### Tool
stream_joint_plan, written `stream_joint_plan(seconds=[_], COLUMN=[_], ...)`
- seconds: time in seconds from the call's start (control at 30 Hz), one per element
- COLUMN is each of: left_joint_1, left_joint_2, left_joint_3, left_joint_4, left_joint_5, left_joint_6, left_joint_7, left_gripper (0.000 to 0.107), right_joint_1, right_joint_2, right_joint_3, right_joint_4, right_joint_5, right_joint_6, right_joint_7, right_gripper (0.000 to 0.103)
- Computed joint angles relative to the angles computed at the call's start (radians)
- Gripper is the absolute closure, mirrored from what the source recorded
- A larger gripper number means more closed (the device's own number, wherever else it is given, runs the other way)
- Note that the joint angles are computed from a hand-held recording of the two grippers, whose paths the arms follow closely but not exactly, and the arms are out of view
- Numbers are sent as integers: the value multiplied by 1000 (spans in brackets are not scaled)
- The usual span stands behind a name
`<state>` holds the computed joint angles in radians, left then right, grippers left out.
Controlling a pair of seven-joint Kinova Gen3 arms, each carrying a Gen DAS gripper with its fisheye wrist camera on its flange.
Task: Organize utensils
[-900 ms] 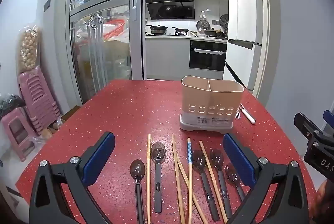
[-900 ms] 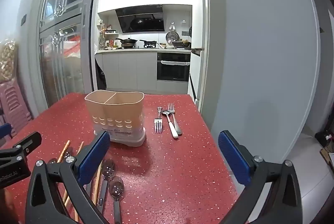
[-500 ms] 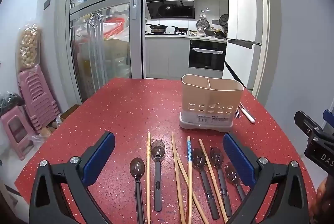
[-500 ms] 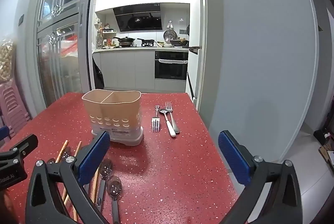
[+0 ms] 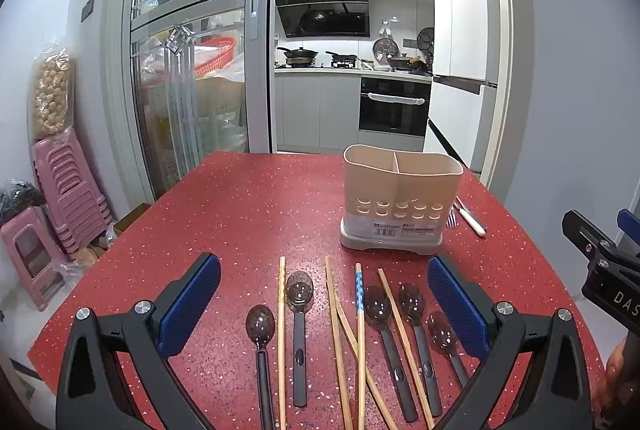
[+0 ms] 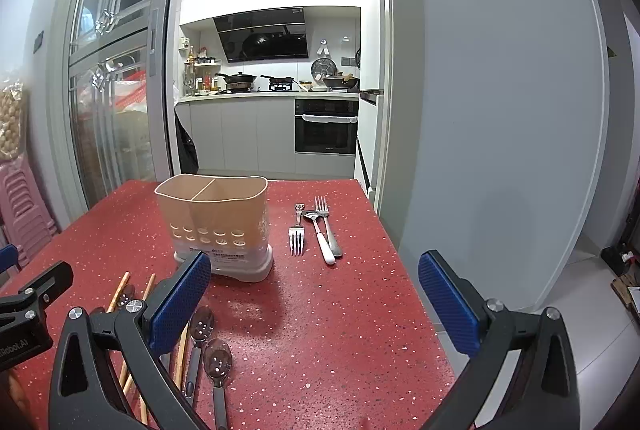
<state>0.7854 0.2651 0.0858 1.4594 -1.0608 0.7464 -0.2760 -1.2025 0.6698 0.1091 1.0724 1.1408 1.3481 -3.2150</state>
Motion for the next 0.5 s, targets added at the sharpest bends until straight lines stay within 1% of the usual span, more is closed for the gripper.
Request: stream_joint_plan(seconds=[0.5], left_joint_1=[0], left_joint_2=[-4], left_joint_3=[3], left_joint_4=[5], left_joint_5=[-14], left_joint_6=[0], left_joint_7=[12], left_gripper=[4], right_joint_1=[-7], right_joint_2=[-5], right_joint_3=[0], right_joint_4=[12], right_joint_5=[14], right_joint_6=[4], right_joint_7=[-16], right_gripper=[0])
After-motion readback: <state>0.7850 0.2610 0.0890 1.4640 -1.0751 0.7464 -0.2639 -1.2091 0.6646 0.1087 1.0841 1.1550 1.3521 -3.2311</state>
